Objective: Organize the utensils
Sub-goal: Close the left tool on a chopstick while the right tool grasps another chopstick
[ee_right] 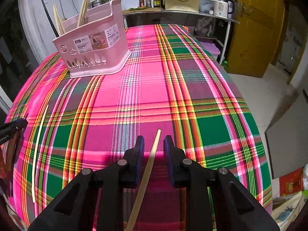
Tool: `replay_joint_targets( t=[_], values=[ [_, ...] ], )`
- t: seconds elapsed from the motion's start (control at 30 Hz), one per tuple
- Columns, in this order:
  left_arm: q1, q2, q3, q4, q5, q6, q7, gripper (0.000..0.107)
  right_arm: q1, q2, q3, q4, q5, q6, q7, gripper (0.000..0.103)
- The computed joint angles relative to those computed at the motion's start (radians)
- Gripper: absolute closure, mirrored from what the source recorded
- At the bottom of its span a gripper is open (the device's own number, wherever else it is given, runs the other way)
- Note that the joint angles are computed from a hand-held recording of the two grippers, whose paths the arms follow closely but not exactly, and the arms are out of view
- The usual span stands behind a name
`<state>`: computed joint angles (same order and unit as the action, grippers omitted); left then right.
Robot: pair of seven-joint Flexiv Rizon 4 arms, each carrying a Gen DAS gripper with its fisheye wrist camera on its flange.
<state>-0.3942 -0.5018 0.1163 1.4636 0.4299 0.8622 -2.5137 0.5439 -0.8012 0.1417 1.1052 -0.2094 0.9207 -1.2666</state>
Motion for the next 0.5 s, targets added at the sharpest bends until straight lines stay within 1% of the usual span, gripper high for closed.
replay_joint_targets(
  t=[0.03, 0.1, 0.13, 0.2, 0.23, 0.27, 0.37, 0.5],
  values=[
    [0.001, -0.001, 0.001, -0.002, 0.000, -0.002, 0.000, 0.087, 0.001, -0.001, -0.001, -0.002, -0.001, -0.004, -0.001, 0.082],
    [0.000, -0.002, 0.002, -0.005, 0.004, -0.009, 0.003, 0.089, 0.003, 0.002, -0.005, 0.000, -0.007, -0.011, -0.001, 0.084],
    [-0.004, -0.003, 0.004, -0.008, 0.008, -0.016, 0.001, 0.091, 0.003, -0.001, -0.004, -0.006, -0.006, -0.016, -0.002, 0.088],
    [-0.005, -0.003, 0.002, -0.012, 0.009, -0.027, 0.002, 0.095, -0.003, -0.001, 0.004, -0.010, 0.002, -0.021, -0.009, 0.093],
    [-0.002, -0.003, -0.001, -0.014, 0.006, -0.030, 0.007, 0.100, -0.002, -0.003, 0.005, -0.014, 0.004, -0.024, -0.010, 0.095],
    [0.002, -0.004, -0.005, -0.015, 0.001, -0.030, 0.014, 0.101, -0.004, -0.004, 0.007, -0.017, 0.008, -0.027, -0.012, 0.095],
    [0.011, -0.005, -0.013, -0.017, -0.018, -0.034, 0.031, 0.101, -0.013, -0.010, 0.020, -0.034, 0.031, -0.039, -0.017, 0.097],
    [0.025, 0.001, -0.022, -0.005, -0.050, -0.012, 0.049, 0.101, -0.026, -0.009, 0.039, -0.041, 0.068, -0.032, -0.034, 0.098]
  ],
)
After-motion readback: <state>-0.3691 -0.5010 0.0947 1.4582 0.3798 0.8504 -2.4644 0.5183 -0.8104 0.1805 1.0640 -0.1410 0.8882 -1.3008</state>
